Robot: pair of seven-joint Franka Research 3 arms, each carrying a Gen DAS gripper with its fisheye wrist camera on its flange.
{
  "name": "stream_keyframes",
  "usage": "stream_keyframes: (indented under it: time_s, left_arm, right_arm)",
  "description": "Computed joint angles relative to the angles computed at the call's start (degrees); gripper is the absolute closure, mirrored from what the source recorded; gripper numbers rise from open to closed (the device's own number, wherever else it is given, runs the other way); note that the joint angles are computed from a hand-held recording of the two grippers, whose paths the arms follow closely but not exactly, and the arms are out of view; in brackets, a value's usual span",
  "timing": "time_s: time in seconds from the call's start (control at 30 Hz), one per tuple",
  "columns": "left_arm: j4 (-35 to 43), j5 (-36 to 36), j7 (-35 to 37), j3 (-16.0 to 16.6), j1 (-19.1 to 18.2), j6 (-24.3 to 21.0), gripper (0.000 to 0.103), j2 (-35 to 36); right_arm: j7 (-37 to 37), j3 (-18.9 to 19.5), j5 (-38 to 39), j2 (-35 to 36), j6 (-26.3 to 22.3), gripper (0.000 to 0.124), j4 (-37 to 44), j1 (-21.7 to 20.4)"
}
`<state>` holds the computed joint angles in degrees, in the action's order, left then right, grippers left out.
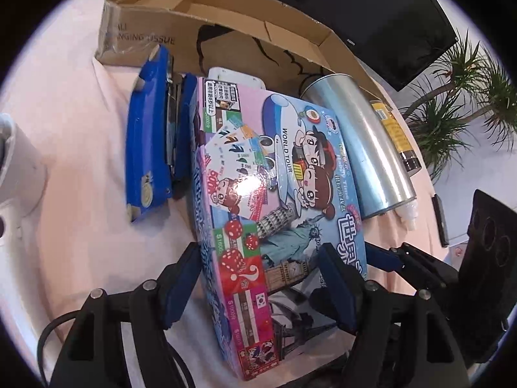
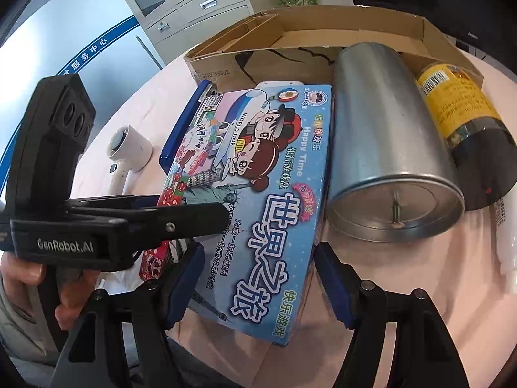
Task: Organize rigid objects
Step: 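Grasp the 'World Tour' picture game box with the left gripper, then lift the game box into the cardboard box and open the left gripper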
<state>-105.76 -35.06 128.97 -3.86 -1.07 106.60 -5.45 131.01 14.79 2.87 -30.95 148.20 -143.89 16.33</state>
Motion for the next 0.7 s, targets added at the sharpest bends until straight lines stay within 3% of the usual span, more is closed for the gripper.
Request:
stream_keyframes:
  time_s: [0.1, 0.27, 0.57, 0.7]
  left_arm:
    - [-5.03, -0.79, 3.03, 0.46, -0.28, 4.22, 0.031, -5.71]
    - [-6.40, -3.92, 5.57, 2.98, -2.46, 8.47, 0.031, -10.81]
    - [4.22, -8.93, 7.06, 4.11, -6.10, 13.92, 0.031, -9.08]
    - [14.81, -8.13, 6.10, 2.70, -6.08, 14.44, 0.031, -2.58]
  right_arm:
    - [4.06, 3.00, -2.38, -1.32, 0.75, 0.055, -0.17, -1.77]
    - [11.03, 8.03, -9.66, -4.82, 1.77, 0.055, 1.30, -5.81]
    - [13.39, 11.04, -21.06, -5.27, 0.93, 0.055, 11.48, -13.98]
    - [12.04, 9.09, -22.78, -2.63, 1.92, 0.055, 16.31, -15.58]
